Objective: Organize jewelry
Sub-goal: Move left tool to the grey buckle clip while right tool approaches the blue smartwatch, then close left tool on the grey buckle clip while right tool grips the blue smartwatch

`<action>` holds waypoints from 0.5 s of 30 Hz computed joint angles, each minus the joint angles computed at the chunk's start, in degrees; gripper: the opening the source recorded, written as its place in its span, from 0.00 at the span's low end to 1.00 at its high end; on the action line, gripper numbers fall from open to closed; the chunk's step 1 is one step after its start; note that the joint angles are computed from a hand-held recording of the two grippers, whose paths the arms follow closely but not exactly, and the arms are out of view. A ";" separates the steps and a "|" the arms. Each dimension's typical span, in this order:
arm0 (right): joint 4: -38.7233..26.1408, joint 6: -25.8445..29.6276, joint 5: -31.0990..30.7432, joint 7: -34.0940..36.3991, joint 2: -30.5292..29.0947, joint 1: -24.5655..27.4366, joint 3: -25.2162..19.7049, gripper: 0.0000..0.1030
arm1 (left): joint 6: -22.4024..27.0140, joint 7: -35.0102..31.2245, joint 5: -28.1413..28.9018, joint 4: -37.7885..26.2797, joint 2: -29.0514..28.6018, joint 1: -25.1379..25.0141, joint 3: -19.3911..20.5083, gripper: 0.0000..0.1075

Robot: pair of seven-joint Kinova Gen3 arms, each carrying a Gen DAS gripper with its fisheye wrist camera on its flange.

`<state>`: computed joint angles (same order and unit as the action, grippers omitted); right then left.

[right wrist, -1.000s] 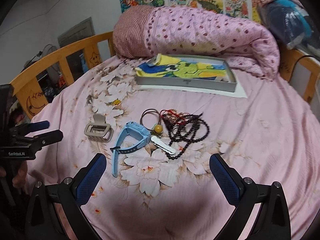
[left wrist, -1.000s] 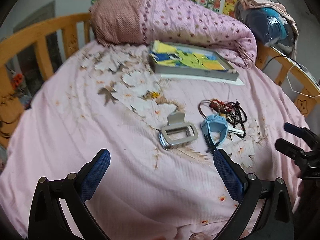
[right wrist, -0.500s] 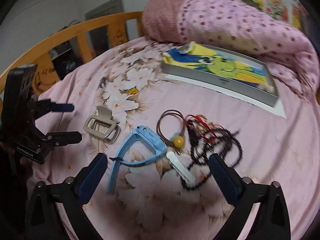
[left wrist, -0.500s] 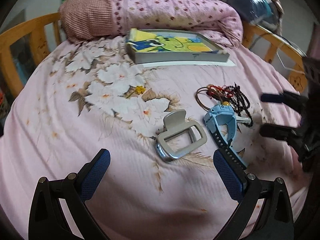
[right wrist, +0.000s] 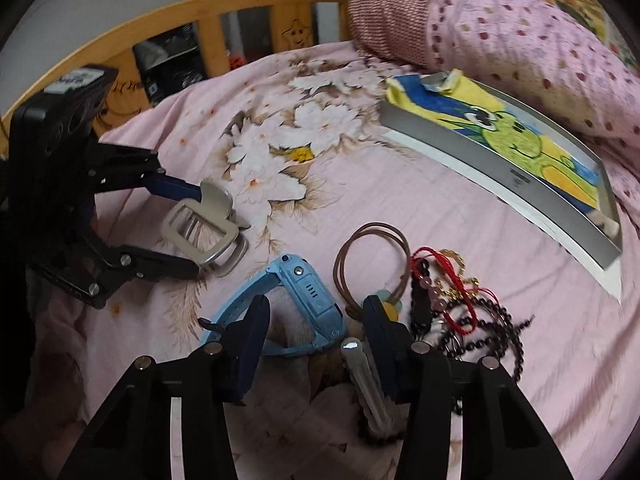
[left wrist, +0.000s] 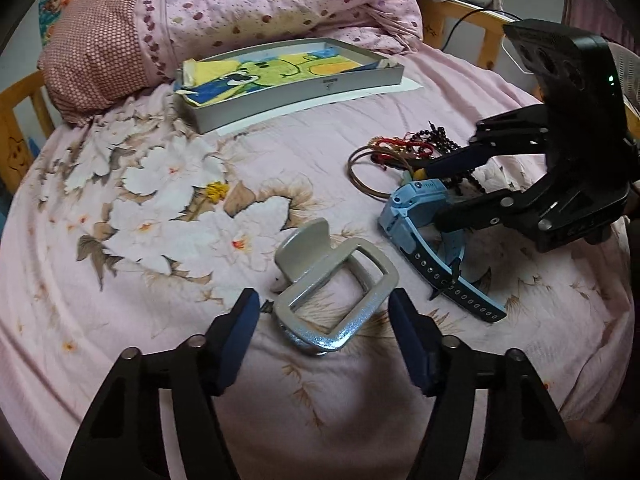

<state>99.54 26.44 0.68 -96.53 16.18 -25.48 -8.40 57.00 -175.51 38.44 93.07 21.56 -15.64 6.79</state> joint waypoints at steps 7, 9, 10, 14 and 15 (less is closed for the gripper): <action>-1.04 0.36 -1.80 3.52 1.50 1.58 -0.83 0.36 | -0.11 1.39 -0.70 -0.32 0.60 0.66 0.08 0.48; -0.93 0.04 -3.17 5.01 1.57 2.61 -1.66 0.27 | 0.19 2.10 -0.71 -0.40 0.58 0.60 0.00 0.48; -0.77 -0.17 -3.15 5.06 1.46 2.37 -1.48 0.27 | 0.40 2.47 -0.68 -0.45 0.57 0.53 -0.03 0.47; 0.28 -1.59 -1.96 3.26 0.84 0.69 -0.30 0.23 | 0.97 5.25 -0.81 -0.77 0.48 0.69 -0.40 0.47; 0.80 -2.31 -2.61 3.11 0.57 1.05 -0.58 0.21 | 1.05 5.92 -0.71 -0.72 0.39 0.68 -0.44 0.47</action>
<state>100.35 24.13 -1.93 -93.42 16.74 -24.43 -8.98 58.04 -169.59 37.73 92.35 21.95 -14.96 6.35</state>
